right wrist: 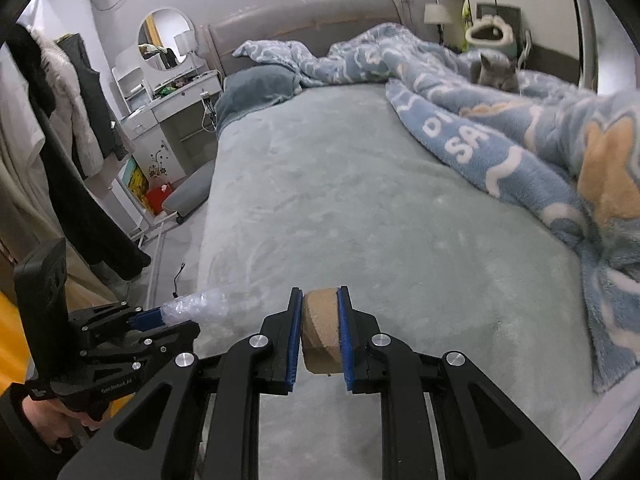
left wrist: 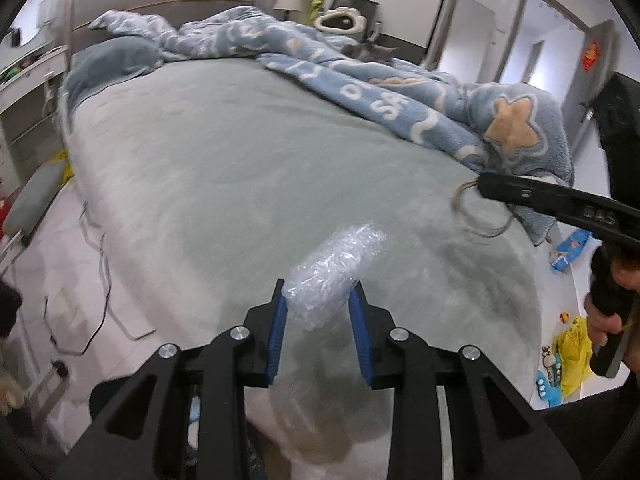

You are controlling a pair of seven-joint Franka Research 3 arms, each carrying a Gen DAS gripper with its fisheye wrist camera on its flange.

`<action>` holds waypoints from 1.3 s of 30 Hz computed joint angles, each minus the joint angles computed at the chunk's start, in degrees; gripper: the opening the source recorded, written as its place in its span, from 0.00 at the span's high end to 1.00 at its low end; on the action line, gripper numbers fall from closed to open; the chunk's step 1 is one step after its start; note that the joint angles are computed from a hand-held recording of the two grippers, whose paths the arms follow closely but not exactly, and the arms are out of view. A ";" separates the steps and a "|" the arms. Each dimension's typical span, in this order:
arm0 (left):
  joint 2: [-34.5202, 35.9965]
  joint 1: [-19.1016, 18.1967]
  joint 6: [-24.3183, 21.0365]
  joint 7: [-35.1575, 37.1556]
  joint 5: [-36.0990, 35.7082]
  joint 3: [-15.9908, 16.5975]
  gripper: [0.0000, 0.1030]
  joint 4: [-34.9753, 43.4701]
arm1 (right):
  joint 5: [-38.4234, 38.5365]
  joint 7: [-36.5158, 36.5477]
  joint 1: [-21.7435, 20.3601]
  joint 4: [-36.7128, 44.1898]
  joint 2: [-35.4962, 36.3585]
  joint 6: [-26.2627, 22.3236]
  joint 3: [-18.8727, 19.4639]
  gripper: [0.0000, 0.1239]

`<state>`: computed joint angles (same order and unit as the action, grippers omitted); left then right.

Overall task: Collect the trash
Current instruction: 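Carry the bubble wrap with the left tool over the bin and release it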

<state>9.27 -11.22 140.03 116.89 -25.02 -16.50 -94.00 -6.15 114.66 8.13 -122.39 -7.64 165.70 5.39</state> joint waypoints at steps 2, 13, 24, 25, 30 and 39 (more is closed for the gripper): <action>-1.64 0.52 0.46 -1.04 0.25 0.72 0.68 -1.94 | -5.83 5.59 -1.54 -0.54 -0.59 0.66 2.12 0.86; -6.83 2.83 3.12 -3.80 3.89 5.01 0.68 -9.75 | -30.96 29.43 -4.65 0.97 -0.34 3.23 7.68 0.86; -5.88 5.33 1.63 -6.70 11.08 6.79 0.67 -12.19 | -33.47 29.04 4.66 10.81 9.38 1.35 4.34 0.86; -5.69 5.64 1.19 -7.07 11.56 6.90 0.67 -12.29 | -32.75 28.36 5.64 11.61 10.23 1.36 4.02 0.86; -4.42 6.89 -2.51 -8.54 14.43 7.23 0.66 -12.70 | -28.63 23.59 10.02 16.16 14.75 0.51 2.60 0.86; -1.80 8.50 -11.40 -12.17 19.04 7.63 0.66 -12.04 | -20.29 13.90 16.29 24.19 22.31 -3.10 0.57 0.86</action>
<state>7.47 -2.71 128.63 104.73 -5.98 -8.87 -106.05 -26.44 128.56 24.42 -98.20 14.67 162.60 5.96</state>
